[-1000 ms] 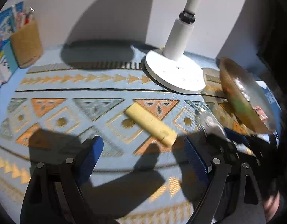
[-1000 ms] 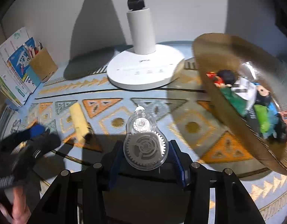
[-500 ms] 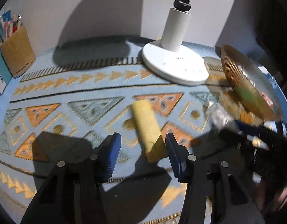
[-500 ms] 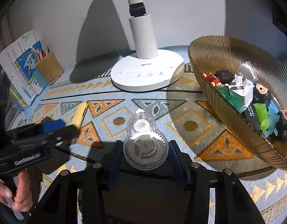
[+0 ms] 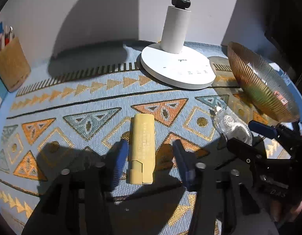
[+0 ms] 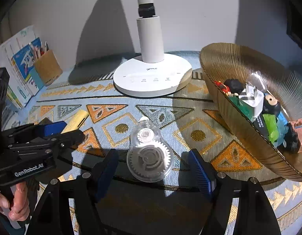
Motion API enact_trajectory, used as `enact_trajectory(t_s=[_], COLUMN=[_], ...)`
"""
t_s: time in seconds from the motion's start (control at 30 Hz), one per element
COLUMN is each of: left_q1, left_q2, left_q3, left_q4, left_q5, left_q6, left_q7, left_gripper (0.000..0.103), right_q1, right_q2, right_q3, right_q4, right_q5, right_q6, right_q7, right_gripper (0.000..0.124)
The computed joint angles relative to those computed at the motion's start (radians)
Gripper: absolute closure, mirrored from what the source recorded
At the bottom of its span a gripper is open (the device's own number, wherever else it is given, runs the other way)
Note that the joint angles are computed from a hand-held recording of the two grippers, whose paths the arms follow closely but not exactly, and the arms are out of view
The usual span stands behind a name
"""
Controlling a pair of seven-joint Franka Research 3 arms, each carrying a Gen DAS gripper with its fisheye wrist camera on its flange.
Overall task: Organize rigid objects
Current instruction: 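Grasp the yellow stick with the left tool while the right tool grasps the clear gear dispenser, then carry both items over the amber bowl and open both tools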
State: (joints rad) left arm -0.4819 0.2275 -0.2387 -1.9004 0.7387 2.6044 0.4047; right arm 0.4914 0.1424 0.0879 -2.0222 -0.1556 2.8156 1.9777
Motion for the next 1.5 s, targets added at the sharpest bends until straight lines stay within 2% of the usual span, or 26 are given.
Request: enact_trajectory(t_s=[0.07,0.13,0.17,0.23,0.43,0.57,0.7,0.9,1.0,1.07,1.13,1.3,1.5], left_q1=[-0.021,-0.020,-0.015,-0.002,-0.005,-0.016,-0.030,-0.031,-0.037,-0.046,-0.047,-0.037,-0.041], left_q2=[0.003,-0.002,-0.006,-0.014,-0.053,-0.089,-0.121,-0.166,-0.193,-0.205,-0.219,-0.223,-0.222], left_q3=[0.008,0.009,0.008,0.004,0.000,-0.018,-0.041,-0.068,-0.085,-0.102,-0.110,-0.118,-0.126], left_q4=[0.011,0.007,0.001,-0.015,-0.064,-0.091,-0.122,-0.192,-0.224,-0.229,-0.235,-0.240,-0.237], left_q5=[0.053,0.067,0.067,0.054,0.089,0.127,0.175,0.225,0.282,0.342,0.425,0.454,0.474], left_q6=[-0.039,-0.042,-0.029,0.005,0.062,0.060,0.048,0.083,0.069,0.017,-0.003,-0.002,-0.017], left_q7=[-0.030,-0.045,-0.051,-0.049,-0.142,-0.194,-0.262,-0.365,-0.432,-0.485,-0.563,-0.590,-0.591], left_gripper=[0.077,0.081,0.083,0.083,0.083,0.083,0.083,0.083,0.083,0.083,0.083,0.083,0.083], right_q1=[0.009,0.016,0.016,0.015,0.034,0.020,0.022,-0.021,-0.071,-0.106,-0.137,-0.137,-0.121], right_q2=[0.014,0.014,0.013,0.012,-0.009,-0.043,-0.115,-0.213,-0.273,-0.306,-0.337,-0.328,-0.304], right_q3=[-0.003,-0.004,-0.003,0.007,-0.005,0.019,0.036,0.091,0.140,0.172,0.195,0.194,0.195], right_q4=[0.022,0.020,0.017,0.012,-0.018,-0.060,-0.145,-0.250,-0.303,-0.330,-0.356,-0.351,-0.316], right_q5=[-0.026,-0.051,-0.055,-0.043,-0.118,-0.049,-0.078,-0.185,-0.291,-0.349,-0.380,-0.295,-0.310], right_q6=[-0.034,-0.027,-0.020,-0.010,0.035,0.044,0.064,0.068,0.058,0.058,0.067,0.028,-0.037], right_q7=[0.004,0.002,-0.007,-0.048,-0.027,-0.051,0.003,0.155,0.290,0.365,0.418,0.371,0.350], right_gripper=[0.058,0.073,0.076,0.076,0.076,0.076,0.076,0.076,0.076,0.076,0.076,0.076,0.076])
